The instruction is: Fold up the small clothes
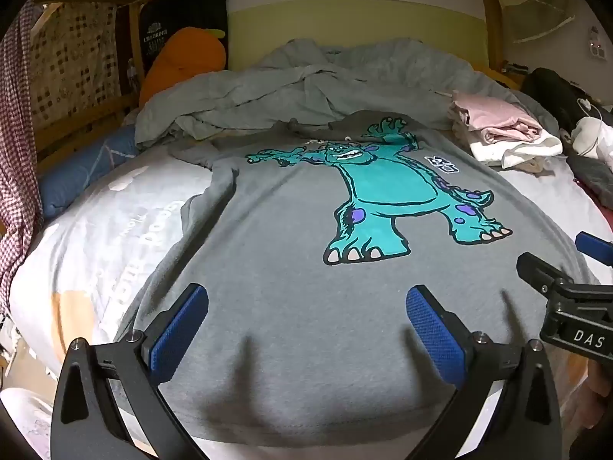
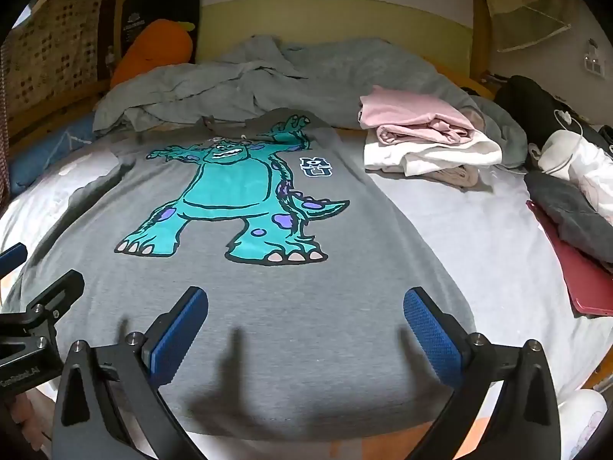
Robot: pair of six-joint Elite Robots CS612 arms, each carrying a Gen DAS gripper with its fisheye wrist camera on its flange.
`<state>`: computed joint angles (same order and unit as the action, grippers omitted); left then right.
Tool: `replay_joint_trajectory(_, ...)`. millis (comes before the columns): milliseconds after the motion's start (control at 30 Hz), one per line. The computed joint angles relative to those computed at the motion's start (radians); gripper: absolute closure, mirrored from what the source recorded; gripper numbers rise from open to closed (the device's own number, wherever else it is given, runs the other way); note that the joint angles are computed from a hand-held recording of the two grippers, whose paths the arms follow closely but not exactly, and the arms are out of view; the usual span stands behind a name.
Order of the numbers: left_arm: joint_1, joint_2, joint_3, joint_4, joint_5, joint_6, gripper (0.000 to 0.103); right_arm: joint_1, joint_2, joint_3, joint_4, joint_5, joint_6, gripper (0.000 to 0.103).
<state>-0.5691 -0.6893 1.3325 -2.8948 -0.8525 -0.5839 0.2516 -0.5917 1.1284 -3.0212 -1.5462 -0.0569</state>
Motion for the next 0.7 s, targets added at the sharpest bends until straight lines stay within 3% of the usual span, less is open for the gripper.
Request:
replay_joint_trajectory(100,0.004,0.007,-0.018,0.051,-0.020,-0.020,0.000,-0.001,0.000,0.002,-0.008,0.006,-0.011,0.000)
replay_joint_trajectory(267,0.006,0.006,0.007,-0.015,-0.010,0.004,0.000,-0.001,0.010,-0.008,0.002,-0.013,-0.011,0.000)
replay_joint_trajectory(700,0.003,-0.005,0.013,-0.010,-0.004,-0.004,0.000,0.005,0.005,-0.006,0.009,-0.025,-0.019,0.000)
